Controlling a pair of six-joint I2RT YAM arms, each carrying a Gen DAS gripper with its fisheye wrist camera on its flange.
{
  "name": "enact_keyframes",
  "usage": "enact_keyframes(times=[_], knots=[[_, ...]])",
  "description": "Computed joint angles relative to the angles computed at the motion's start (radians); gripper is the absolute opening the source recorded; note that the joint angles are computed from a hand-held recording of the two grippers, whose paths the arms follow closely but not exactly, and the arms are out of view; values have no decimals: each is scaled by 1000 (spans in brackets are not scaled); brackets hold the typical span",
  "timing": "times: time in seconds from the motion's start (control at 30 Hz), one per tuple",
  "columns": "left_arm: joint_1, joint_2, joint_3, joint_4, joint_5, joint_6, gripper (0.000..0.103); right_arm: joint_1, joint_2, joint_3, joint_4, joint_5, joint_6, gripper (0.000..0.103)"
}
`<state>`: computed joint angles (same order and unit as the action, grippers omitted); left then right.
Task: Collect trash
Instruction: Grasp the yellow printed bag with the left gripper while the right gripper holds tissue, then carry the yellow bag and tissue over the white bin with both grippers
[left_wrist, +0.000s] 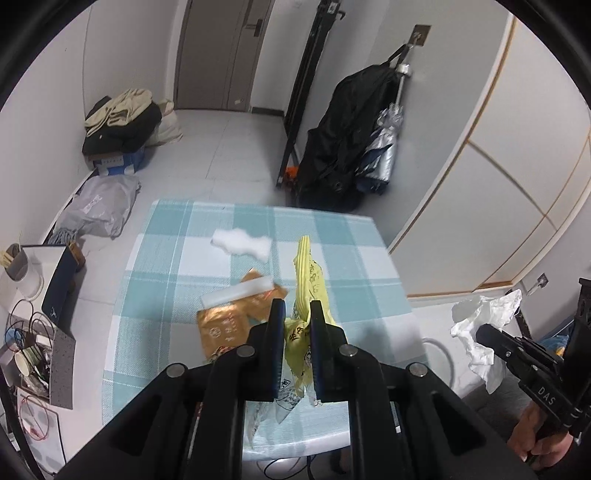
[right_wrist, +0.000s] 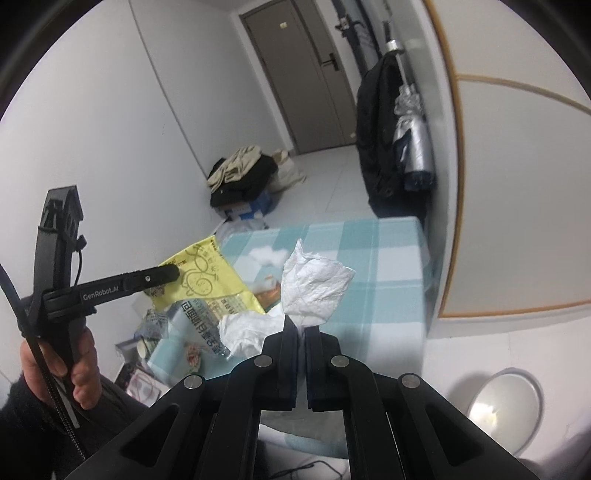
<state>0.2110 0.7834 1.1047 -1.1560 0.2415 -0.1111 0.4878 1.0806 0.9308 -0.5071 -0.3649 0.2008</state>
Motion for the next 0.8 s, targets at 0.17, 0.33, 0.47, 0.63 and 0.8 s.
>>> enact_keyframes(times=[0.17,0.33,0.47,0.63,0.8], knots=[[-218,-9,61,42,-157,-132,9,-118,-46,22,-42,-71,-46,3],[-489,41,150,61,-344,-254,9,-289,-71,46,-86,-173,-91,3],[-662,116,221,80,-437,-313,9,-442,-80,71,-136,-259,-158,3],[-812,231,290,126,-475,-360,9,-642,-65,77,-182,-357,-245,3],[-916,377,354,170,-486,-372,9,-778,-9,52,-191,-385,-317,3]])
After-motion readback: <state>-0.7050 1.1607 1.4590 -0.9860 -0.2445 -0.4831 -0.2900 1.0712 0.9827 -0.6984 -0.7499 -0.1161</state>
